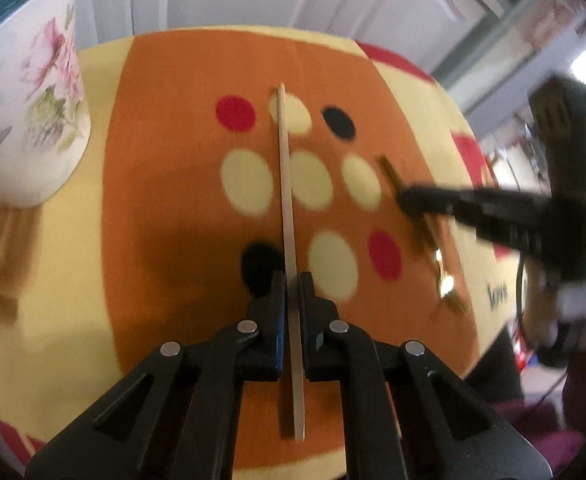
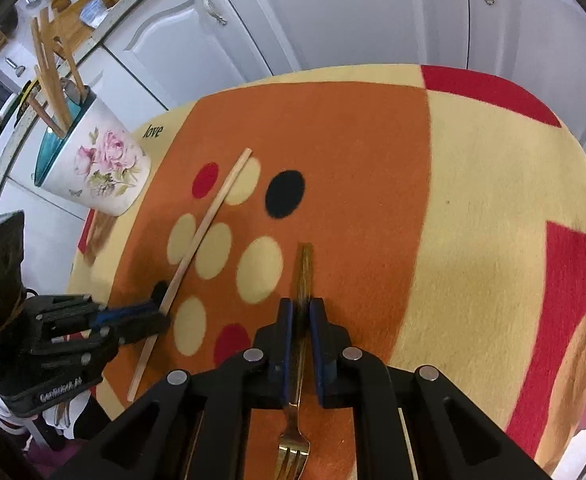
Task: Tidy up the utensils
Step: 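Grasp the gold fork with the right gripper while the left grasps the wooden chopstick, then lift the fork and chopstick and carry both toward the cup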
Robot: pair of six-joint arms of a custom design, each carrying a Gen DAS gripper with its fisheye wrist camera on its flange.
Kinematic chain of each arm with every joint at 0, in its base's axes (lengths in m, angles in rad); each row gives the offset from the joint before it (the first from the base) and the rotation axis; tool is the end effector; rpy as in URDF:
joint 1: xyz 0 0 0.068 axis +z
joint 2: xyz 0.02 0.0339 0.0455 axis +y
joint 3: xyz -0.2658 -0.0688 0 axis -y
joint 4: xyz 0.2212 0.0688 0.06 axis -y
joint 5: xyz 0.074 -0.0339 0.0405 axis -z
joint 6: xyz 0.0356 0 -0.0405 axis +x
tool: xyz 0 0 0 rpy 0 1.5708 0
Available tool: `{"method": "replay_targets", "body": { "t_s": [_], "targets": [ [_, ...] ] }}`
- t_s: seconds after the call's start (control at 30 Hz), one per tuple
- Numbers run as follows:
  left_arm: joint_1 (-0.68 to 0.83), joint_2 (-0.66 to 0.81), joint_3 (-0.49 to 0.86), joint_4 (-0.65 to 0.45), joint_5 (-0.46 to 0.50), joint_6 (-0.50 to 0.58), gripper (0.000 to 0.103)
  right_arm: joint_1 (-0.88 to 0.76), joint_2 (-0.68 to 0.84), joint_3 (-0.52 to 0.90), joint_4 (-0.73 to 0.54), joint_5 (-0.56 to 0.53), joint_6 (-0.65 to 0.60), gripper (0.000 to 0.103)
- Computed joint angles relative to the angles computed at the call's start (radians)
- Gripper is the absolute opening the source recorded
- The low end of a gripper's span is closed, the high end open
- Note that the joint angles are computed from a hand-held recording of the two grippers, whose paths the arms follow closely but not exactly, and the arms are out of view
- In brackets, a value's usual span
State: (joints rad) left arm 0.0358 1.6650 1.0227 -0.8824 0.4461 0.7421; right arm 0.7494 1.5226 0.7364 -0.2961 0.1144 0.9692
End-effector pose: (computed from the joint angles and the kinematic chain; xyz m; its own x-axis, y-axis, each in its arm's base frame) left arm 0.2633 -0.0059 0.1877 -0.7442 0.5834 -0.3252 0.6655 0.6892 -0.2865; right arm 0.1911 0.1723 0.1683 -0.8915 0.2893 -0.3487 0.1722 0.9282 0.3299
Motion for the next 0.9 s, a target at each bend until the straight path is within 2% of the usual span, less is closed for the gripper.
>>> {"method": "replay_targets", "body": {
  "t_s": [0.07,0.13,0.2,0.33,0.4,0.47,0.5,0.57,0.6,0.63,0.9],
  "targets": [
    [-0.016,0.000,0.014,-0.006,-0.013,-0.009,0.008,-0.003,0.005,0.008,-0.014,0.022,0.016,0.013],
    [-0.034,0.001,0.038,0.011,-0.012,-0.047,0.028,-0.015,0.019,0.027,-0.022,0.018,0.009,0.020],
    [-0.049,0.008,0.066,0.037,-0.002,-0.096,0.037,-0.019,0.051,0.066,-0.048,0.014,-0.012,0.020],
    [-0.135,0.043,0.103,0.150,-0.040,-0.229,0.039,-0.033,0.050,0.072,-0.062,0.017,-0.058,0.018],
    [-0.191,0.077,0.120,0.189,-0.074,-0.263,0.039,-0.025,0.061,0.083,-0.071,0.042,-0.074,0.008],
    [-0.222,0.108,0.136,0.206,-0.107,-0.271,0.039,-0.022,0.054,0.073,-0.068,0.056,-0.084,0.006],
    [-0.242,0.100,0.114,0.247,-0.124,-0.274,0.038,-0.023,0.042,0.064,-0.060,0.053,-0.084,0.006],
    [-0.264,0.085,0.085,0.293,-0.160,-0.252,0.026,-0.018,0.008,0.038,-0.039,0.053,-0.075,0.006],
    [-0.267,0.078,0.075,0.308,-0.168,-0.234,0.010,-0.015,-0.008,0.030,-0.037,0.057,-0.069,0.006],
    [-0.257,0.084,0.081,0.294,-0.154,-0.218,0.006,-0.014,-0.035,0.019,-0.030,0.060,-0.065,0.006],
    [-0.082,0.034,0.167,0.078,0.047,-0.104,0.005,0.015,-0.215,-0.010,-0.028,0.075,-0.028,0.006]
  ]
}}
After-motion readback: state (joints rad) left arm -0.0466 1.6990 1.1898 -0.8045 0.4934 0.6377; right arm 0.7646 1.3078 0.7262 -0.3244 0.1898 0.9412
